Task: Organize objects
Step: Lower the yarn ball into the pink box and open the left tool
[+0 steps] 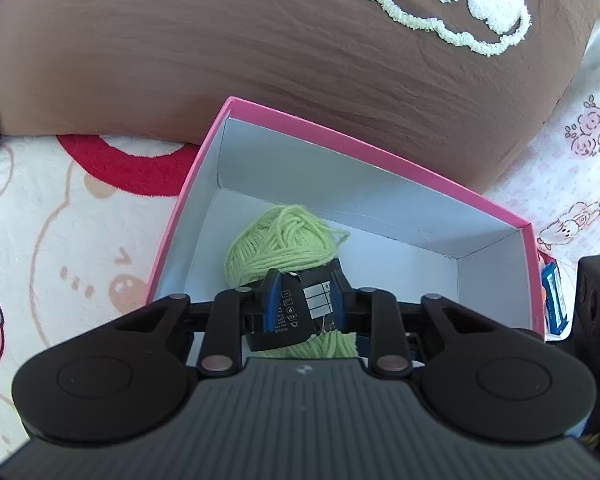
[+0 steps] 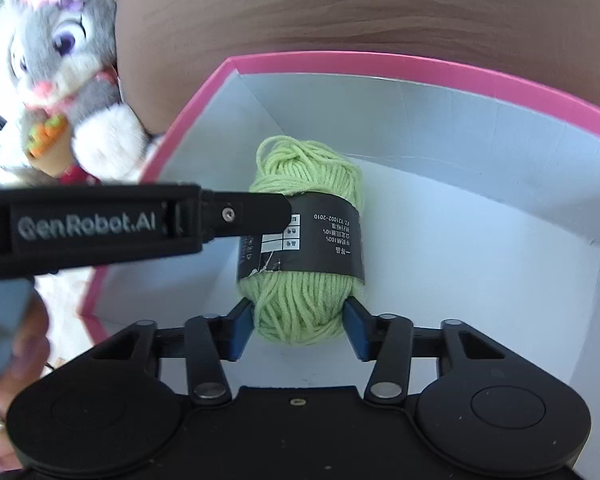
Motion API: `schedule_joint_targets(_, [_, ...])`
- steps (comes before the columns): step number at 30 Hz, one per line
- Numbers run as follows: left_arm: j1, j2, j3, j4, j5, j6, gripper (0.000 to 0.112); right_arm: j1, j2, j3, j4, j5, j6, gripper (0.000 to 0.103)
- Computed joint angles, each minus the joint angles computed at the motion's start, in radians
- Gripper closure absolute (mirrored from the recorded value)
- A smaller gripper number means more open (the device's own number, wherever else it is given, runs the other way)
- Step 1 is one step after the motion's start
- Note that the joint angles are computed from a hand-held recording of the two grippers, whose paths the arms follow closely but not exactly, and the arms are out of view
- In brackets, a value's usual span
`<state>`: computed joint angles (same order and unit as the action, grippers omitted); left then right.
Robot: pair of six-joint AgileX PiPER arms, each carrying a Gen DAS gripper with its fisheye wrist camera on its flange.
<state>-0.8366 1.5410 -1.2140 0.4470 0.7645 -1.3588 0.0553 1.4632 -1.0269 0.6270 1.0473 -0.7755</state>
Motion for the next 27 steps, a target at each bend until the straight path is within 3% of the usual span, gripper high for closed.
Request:
schedule_joint_targets(4, [-0.002, 0.0, -0.005, 0.021, 0.025, -0.006, 0.088, 0.018, -0.047, 0.027, -0.002, -0.084, -0.016, 0.058])
schedule_joint_targets(11, [-0.006, -0.011, 0.003, 0.049, 0.036, -0.032, 0.088, 0.007, -0.002, 0.003, 0.033, -0.054, -0.026, 0.058])
schedule_joint_targets(15, [-0.011, 0.007, -0.014, 0.075, 0.06, -0.038, 0.088, 0.089, 0.025, 0.014, 0.083, -0.117, -0.005, 0.058])
schedule_joint_targets(19, [-0.01, 0.008, -0.016, 0.085, 0.075, -0.038, 0.088, 0.095, 0.036, 0.005, 0.093, -0.101, -0.013, 0.057])
schedule_joint_targets(24, [-0.018, 0.012, -0.023, 0.084, 0.096, -0.018, 0.089, 0.098, -0.035, 0.049, 0.059, -0.124, -0.07, 0.057])
schedule_joint_targets(27, [-0.027, 0.023, -0.039, 0.092, 0.126, -0.016, 0.089, 0.033, -0.094, 0.083, 0.059, -0.099, -0.118, 0.056])
